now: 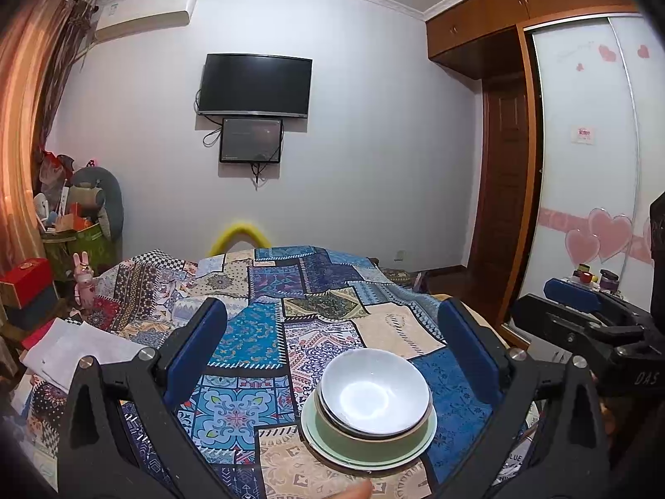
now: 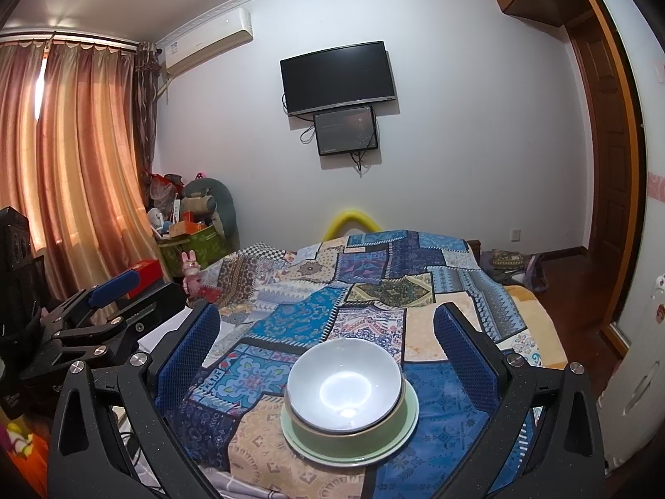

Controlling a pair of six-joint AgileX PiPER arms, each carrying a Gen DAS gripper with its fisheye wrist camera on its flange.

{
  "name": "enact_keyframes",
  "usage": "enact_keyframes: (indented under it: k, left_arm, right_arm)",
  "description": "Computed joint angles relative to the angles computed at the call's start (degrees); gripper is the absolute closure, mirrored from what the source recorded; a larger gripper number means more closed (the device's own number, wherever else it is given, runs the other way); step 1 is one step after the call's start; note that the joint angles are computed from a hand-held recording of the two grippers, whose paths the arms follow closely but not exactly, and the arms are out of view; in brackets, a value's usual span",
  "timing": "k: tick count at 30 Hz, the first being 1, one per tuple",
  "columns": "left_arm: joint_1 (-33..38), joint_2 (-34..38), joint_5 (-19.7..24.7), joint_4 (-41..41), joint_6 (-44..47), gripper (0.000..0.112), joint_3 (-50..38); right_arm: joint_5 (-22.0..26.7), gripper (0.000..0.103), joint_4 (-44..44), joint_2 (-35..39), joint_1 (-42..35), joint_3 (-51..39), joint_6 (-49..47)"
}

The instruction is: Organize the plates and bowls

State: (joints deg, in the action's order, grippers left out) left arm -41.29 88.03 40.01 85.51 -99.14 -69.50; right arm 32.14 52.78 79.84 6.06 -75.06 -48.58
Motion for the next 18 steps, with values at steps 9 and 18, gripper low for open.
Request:
enact_keyframes:
  k: [9, 18]
  left_arm:
    - [0.01, 0.09, -0.13, 0.48, -0.29, 0.009, 0.08]
    - [-0.42, 0.47, 0.44, 0.15, 0.04, 0.009, -0.29]
  right_arm:
    - [0.78, 0.0, 0.0, 0.01, -0.14, -0.24, 0.38]
    - [1.14, 0.0, -0.44, 0.27, -0.05, -0.66, 0.86]
